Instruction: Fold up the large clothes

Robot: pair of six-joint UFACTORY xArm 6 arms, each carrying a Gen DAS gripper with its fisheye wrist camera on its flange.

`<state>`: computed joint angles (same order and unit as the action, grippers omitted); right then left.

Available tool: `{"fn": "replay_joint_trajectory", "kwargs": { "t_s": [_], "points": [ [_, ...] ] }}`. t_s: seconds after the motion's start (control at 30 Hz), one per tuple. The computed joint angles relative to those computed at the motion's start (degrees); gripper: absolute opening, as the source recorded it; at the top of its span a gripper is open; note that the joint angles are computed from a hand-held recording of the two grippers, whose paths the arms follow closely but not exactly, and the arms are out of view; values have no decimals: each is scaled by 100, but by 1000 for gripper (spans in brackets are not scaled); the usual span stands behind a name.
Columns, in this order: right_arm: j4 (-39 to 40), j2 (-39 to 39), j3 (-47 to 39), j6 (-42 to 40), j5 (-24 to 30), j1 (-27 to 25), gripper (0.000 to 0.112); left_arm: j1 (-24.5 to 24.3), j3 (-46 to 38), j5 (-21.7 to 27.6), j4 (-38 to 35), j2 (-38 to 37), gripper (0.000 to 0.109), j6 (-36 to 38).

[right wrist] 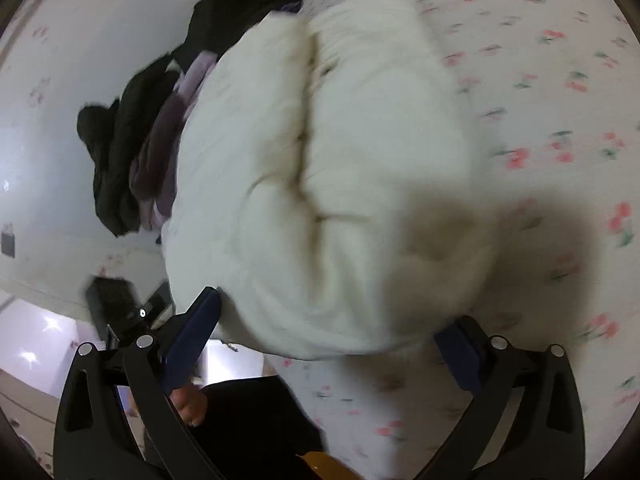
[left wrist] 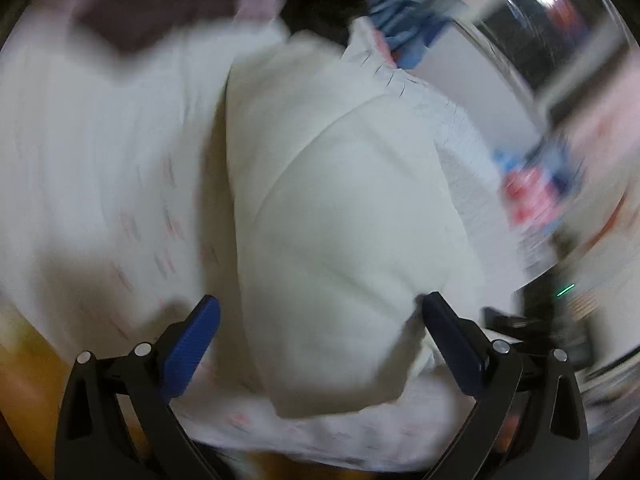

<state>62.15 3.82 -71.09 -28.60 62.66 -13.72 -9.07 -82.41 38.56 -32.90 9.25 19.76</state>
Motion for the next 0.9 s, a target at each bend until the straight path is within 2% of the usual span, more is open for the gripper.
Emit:
{"fn": "replay_joint_trajectory", "kwargs": {
  "t_s": [0.03, 0.07, 0.1, 0.13, 0.23, 0.33, 0.4, 0.43, 0.53, 0.63, 0.7, 0.77, 0.8, 0.87, 0.9],
  "points": [
    [-24, -79, 26, -19, -68, 78, 97, -138, 189, -548, 600, -182, 93, 66],
    [192, -118, 44, -152, 102, 37, 97, -199, 236, -857, 1199, -255, 93, -75],
    [398, -146, 102, -257, 237, -30, 97, -214, 235, -925, 1559, -301, 93, -299],
    [565, -154, 157, -359, 405, -145, 97, -190, 118, -755, 1679, -292, 93, -471],
    [428, -195, 372, -237, 269, -305, 97, -18, -191, -59, 1426, -62, 93, -471],
    [781, -44, 370, -366, 410, -385, 97, 264, -64, 550, -163, 15, 93, -21],
    [833, 120, 150, -352, 597, -270, 97, 330, 132, 623, -689, -36, 93, 38],
    [709, 170, 25, -199, 576, -144, 97, 261, 268, 421, -649, -113, 93, 1],
    [968, 181, -168, -232, 828, 95, 97, 26, 320, -184, 345, -290, 93, -221],
    [418, 85, -261, -119, 896, 238, 97, -27, -48, -132, 959, -222, 93, -387],
    [-225, -273, 39, 56, 435, 260, 97, -18, 22, -228, 848, -350, 93, -275],
    [-436, -781, 555, 86, -273, 204, 97, 11, 170, -233, -33, -489, 93, 401],
    [-531, -1077, 839, 161, -837, 194, 97, 24, 319, -259, -464, -599, 93, 739],
    [-727, -1358, 1039, 226, -1636, 228, 97, 46, 437, 91, -1460, -721, 93, 1367],
    [-859, -1374, 1038, 288, -1840, 261, 97, 72, 492, 393, -1878, -768, 93, 1592]
  ]
}}
